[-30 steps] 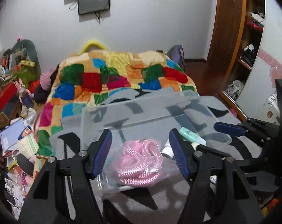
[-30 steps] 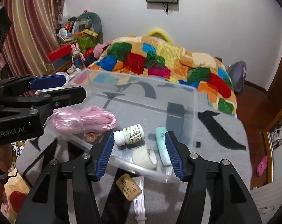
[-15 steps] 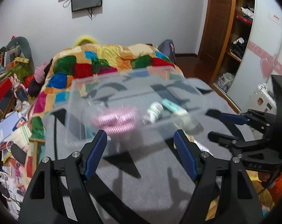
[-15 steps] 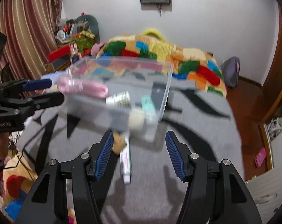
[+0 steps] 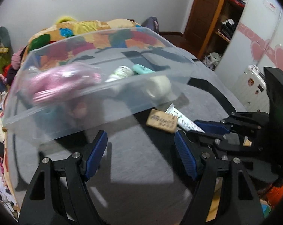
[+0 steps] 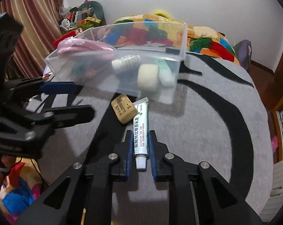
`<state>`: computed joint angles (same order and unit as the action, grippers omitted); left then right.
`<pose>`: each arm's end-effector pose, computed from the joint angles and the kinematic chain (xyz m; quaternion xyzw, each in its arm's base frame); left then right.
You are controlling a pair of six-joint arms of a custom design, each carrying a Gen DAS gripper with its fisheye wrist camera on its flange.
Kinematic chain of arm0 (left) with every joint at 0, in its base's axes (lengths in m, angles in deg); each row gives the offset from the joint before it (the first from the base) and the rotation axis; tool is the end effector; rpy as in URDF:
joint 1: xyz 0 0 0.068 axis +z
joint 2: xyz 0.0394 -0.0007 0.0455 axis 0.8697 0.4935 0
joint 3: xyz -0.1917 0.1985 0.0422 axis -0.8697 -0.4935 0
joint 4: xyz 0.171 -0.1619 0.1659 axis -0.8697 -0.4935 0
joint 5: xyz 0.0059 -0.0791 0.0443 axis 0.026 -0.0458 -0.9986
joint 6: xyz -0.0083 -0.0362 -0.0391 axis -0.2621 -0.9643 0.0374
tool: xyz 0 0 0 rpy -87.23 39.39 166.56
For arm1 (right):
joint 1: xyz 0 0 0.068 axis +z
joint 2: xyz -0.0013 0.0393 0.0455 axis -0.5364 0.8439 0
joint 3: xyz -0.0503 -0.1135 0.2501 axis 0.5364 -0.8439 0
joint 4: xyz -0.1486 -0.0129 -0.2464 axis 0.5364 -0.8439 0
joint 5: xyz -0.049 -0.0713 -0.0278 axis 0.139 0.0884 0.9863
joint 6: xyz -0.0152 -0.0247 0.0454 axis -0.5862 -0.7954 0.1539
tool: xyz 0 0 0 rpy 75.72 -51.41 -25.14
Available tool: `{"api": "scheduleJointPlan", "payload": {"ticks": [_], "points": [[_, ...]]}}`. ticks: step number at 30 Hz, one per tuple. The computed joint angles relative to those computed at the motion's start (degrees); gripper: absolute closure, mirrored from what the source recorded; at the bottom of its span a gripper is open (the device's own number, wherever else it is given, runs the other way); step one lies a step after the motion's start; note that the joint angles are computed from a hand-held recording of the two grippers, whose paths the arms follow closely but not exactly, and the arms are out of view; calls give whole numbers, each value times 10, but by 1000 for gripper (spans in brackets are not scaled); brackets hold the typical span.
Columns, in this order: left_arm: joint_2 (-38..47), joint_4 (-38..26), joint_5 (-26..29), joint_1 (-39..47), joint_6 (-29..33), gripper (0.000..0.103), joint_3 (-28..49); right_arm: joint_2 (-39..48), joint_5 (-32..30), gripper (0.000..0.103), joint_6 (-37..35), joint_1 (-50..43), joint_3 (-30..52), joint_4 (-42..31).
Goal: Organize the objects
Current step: 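Grasp the toothpaste tube with the right tool while the left tool grasps the beige eraser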
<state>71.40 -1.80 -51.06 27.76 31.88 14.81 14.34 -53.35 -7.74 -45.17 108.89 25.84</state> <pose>0.2542 -0.1583 0.1936 0.0820 0.9498 -0.0867 0.2891 0.2725 -0.0420 0.1720 -0.2880 0.9007 0.1638 0.2811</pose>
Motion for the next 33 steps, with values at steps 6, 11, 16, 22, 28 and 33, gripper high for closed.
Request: {"api": "scheduleJointPlan", "payload": {"ticks": [6,11,16,22,28,33], "points": [[88,16,-1,-19,19,29,47,-22,-6,88,-40,-44,-17,-17],[115,34,-17,-26,25,31,61,-15,-3,88,-49,-72,-7,-28],[110,57,-41,-41,31,59,50,-8,-9,88,-42,-85,-2,-34],[78,58,-44,-50,19,59,21,-14,-24,88,-39,-88,-3,-42],[-4,47,-53,-46,-10,59,-24,-47,-51,88,-32,-87,-4,-55],[-87,28,-65,-28,-16,59,-41,-84,-79,89,-22,-80,6,-65]]}}
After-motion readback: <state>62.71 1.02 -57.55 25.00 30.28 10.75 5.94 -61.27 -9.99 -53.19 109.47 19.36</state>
